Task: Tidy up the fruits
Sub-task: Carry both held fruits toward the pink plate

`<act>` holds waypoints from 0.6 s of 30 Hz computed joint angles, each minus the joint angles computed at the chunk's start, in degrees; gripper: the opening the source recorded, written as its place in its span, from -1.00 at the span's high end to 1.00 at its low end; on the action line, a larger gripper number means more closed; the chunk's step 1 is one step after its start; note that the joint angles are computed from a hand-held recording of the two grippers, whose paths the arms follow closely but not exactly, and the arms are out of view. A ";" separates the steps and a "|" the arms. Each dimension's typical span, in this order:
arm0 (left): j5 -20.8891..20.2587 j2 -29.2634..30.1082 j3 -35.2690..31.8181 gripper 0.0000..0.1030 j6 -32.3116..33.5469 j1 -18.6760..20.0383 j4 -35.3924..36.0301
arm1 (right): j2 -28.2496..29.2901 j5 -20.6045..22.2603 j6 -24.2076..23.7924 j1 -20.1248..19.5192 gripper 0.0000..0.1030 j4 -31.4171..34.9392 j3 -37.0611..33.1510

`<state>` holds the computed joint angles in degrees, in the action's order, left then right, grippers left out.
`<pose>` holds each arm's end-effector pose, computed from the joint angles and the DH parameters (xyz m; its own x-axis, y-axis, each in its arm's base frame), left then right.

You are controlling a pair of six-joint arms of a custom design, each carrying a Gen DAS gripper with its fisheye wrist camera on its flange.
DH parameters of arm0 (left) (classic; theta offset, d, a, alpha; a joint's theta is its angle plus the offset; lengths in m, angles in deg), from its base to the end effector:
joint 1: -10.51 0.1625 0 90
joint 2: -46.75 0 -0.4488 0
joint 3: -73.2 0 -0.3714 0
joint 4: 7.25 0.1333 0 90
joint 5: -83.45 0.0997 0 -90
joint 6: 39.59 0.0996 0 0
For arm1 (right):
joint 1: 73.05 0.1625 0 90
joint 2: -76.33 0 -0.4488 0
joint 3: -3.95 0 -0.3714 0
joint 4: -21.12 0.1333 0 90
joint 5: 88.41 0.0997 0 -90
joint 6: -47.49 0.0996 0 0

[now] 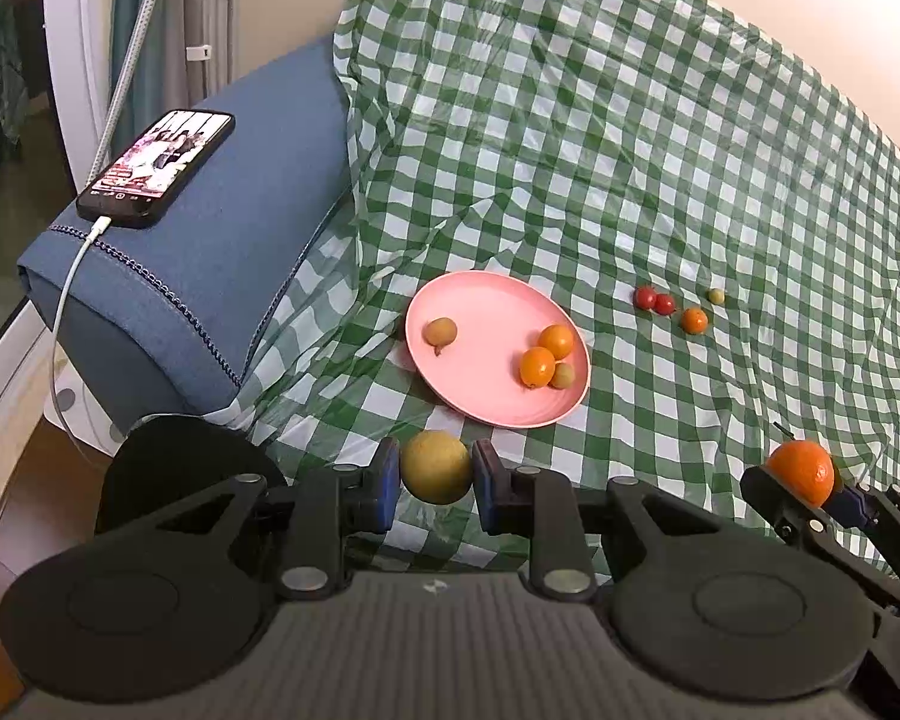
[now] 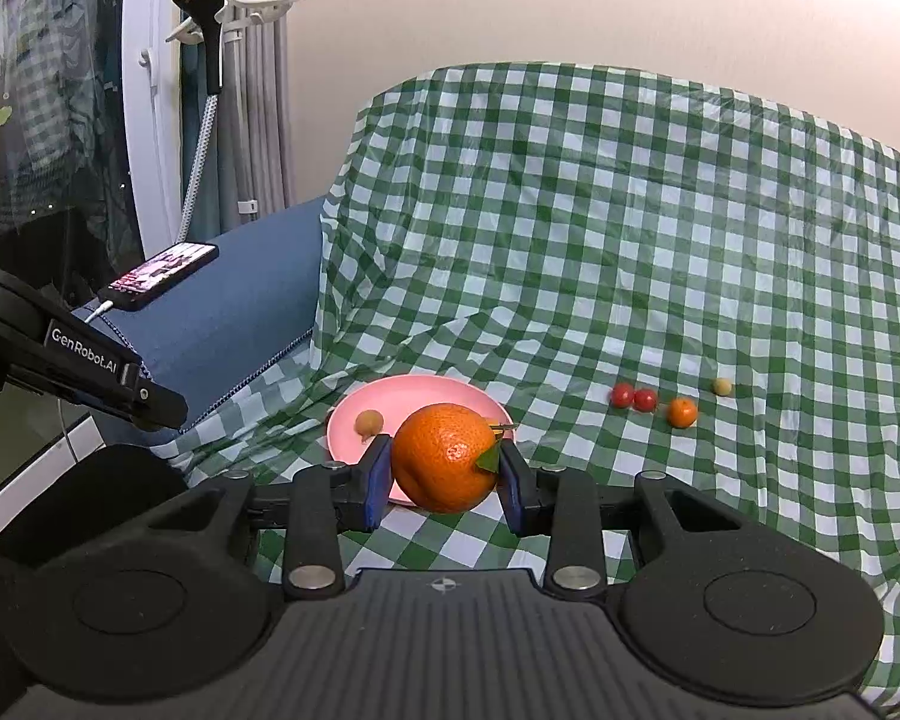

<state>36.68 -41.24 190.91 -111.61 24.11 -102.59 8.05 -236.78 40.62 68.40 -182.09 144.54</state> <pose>-0.3406 -0.2897 0.3196 -0.8101 0.0354 -0.5852 0.3717 0.8029 -0.4660 0.3341 -0.2042 0.2514 -0.6866 -0.1186 0.7173 -0.6781 0.4602 -0.5731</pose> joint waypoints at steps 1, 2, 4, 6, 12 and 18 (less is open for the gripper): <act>0.04 0.05 -0.01 0.45 0.08 0.17 -0.01 | 0.02 0.05 -0.01 -0.16 0.27 0.04 -0.01; 0.09 0.12 -0.05 0.45 0.10 0.36 0.03 | 0.00 0.17 -0.01 -0.40 0.27 0.24 -0.06; 0.06 0.24 -0.11 0.45 0.12 0.71 0.04 | 0.07 0.36 0.00 -0.79 0.27 0.54 -0.21; -0.04 0.44 -0.22 0.45 0.22 1.12 0.06 | 0.15 0.59 -0.20 -1.24 0.27 0.49 -0.22; -0.09 1.19 -0.64 0.45 1.31 2.80 -0.45 | 0.87 1.13 -1.65 -2.94 0.27 -0.42 -1.00; 0.38 2.71 -1.68 0.45 3.27 5.11 -1.77 | 2.03 2.48 -4.11 -5.06 0.27 -2.13 -2.15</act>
